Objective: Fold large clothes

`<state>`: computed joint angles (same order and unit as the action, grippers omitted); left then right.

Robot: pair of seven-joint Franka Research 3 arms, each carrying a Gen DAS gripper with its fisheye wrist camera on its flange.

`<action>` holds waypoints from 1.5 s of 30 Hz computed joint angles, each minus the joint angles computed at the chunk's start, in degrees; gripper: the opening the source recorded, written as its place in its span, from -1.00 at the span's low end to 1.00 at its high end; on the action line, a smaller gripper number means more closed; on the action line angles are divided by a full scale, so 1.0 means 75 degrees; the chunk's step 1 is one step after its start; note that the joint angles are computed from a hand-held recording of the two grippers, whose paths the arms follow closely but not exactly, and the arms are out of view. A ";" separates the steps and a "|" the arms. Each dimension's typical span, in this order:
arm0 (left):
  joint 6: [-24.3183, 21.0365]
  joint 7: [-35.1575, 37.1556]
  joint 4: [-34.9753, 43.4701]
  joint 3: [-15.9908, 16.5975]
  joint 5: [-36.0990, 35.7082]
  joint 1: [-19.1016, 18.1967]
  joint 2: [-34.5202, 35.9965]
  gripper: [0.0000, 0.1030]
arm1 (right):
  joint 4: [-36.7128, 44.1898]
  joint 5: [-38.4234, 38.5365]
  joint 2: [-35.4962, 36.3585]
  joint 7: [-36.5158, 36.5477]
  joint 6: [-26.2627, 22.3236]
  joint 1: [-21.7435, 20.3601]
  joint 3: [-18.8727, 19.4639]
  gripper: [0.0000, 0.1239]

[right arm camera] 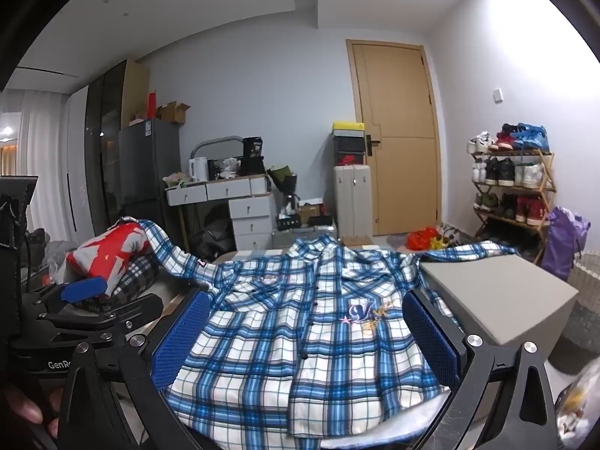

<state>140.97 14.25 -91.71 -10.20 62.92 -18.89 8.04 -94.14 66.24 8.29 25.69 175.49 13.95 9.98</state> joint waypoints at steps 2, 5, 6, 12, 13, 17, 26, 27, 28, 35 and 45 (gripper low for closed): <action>0.0001 -0.0024 -0.0014 0.0001 0.0015 -0.0004 -0.0005 0.98 | 0.0019 0.0175 0.0000 -0.0162 -0.0009 -0.0025 0.0033 0.66; 0.0010 0.0000 -0.0012 0.0006 0.0010 0.0006 -0.0005 0.98 | 0.0023 0.0194 0.0002 -0.0181 -0.0002 -0.0010 0.0019 0.66; 0.0024 0.0013 -0.0016 0.0006 -0.0013 0.0013 -0.0010 0.98 | 0.0019 0.0157 0.0005 -0.0156 -0.0002 0.0000 0.0006 0.66; 0.0041 0.0047 -0.0032 0.0006 -0.0048 0.0027 -0.0006 0.98 | 0.0081 0.0068 0.0070 -0.0067 -0.0021 -0.0003 -0.0013 0.66; 0.0033 0.0051 -0.0029 0.0006 -0.0046 0.0024 -0.0003 0.98 | 0.0093 0.0029 0.0085 -0.0035 -0.0022 -0.0007 -0.0013 0.66; 0.0041 0.0052 -0.0021 0.0007 -0.0043 0.0022 0.0005 0.98 | 0.0027 0.0161 0.0032 -0.0151 -0.0003 -0.0060 0.0055 0.66; -0.0007 0.0193 0.0041 0.0020 -0.0140 -0.0013 0.0061 0.98 | 0.0036 0.0050 0.0055 -0.0005 -0.0064 -0.0022 0.0013 0.66; 0.0019 0.0212 0.0055 0.0024 -0.0155 -0.0004 0.0072 0.98 | 0.0038 0.0090 0.0053 -0.0050 -0.0067 -0.0031 0.0026 0.66; 0.0024 0.0216 0.0054 0.0028 -0.0155 -0.0005 0.0072 0.98 | 0.0045 0.0092 0.0057 -0.0057 -0.0074 -0.0030 0.0025 0.66; 0.0011 0.0217 0.0132 0.0062 -0.0141 -0.0020 0.0123 0.98 | 0.0075 0.0162 0.0084 -0.0166 -0.0025 -0.0013 0.0044 0.66; -0.0003 0.0197 0.0056 0.0045 -0.0136 -0.0010 0.0064 0.98 | 0.0061 0.0170 0.0073 -0.0144 -0.0058 -0.0031 0.0040 0.66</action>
